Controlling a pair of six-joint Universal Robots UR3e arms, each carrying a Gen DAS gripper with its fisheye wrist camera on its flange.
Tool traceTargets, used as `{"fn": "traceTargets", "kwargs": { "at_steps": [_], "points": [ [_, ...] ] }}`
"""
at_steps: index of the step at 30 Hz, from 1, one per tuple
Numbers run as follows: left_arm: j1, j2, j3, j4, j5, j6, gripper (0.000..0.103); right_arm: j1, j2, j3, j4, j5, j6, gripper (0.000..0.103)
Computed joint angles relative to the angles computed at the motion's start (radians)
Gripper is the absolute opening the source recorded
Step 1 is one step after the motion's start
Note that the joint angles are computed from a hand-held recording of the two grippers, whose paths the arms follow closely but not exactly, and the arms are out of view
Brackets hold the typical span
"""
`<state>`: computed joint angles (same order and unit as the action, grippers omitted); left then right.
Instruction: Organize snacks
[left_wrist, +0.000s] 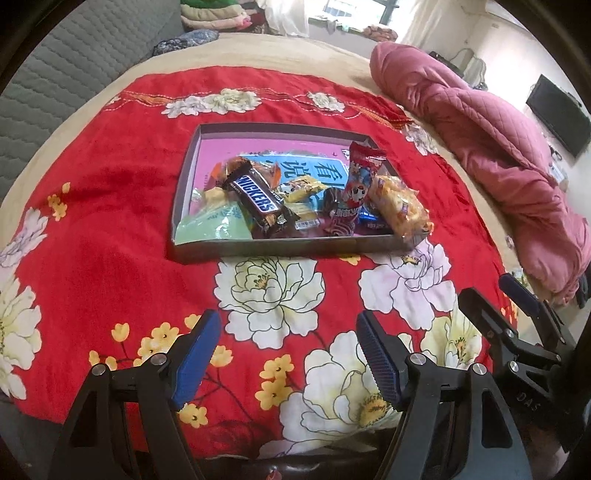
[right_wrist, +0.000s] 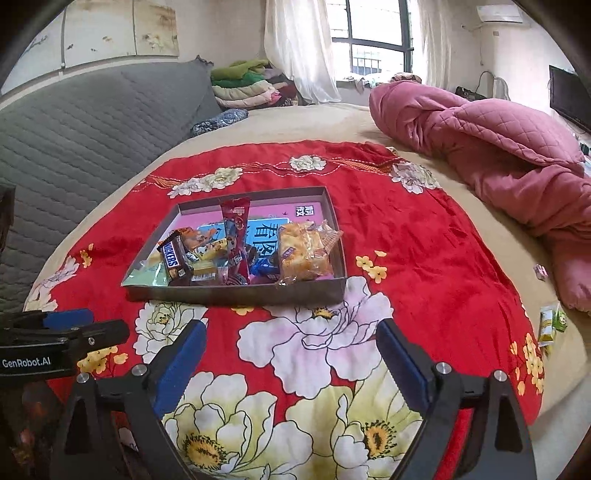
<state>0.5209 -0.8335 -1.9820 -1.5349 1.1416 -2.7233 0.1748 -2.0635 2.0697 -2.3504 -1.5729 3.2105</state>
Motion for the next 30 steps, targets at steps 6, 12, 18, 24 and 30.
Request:
{"fn": "traceTargets", "kwargs": {
  "at_steps": [6, 12, 18, 24, 30],
  "points": [
    [0.000, 0.001, 0.001, 0.004, 0.010, 0.000, 0.077, -0.001, -0.010, -0.001, 0.011, -0.001, -0.003, 0.093],
    [-0.027, -0.008, -0.004, 0.026, 0.026, -0.012, 0.077, -0.002, -0.005, -0.001, 0.013, 0.005, -0.011, 0.093],
    [-0.028, -0.011, -0.010, 0.031, 0.034, -0.018, 0.077, -0.005, 0.000, 0.000, 0.015, 0.008, -0.001, 0.093],
    [-0.037, -0.023, -0.016, 0.041, 0.047, -0.029, 0.077, -0.008, 0.006, 0.004, 0.006, 0.014, -0.005, 0.093],
    [-0.033, -0.016, -0.018, 0.042, 0.045, -0.029, 0.077, -0.005, 0.011, 0.006, 0.000, 0.014, -0.006, 0.093]
  ]
}}
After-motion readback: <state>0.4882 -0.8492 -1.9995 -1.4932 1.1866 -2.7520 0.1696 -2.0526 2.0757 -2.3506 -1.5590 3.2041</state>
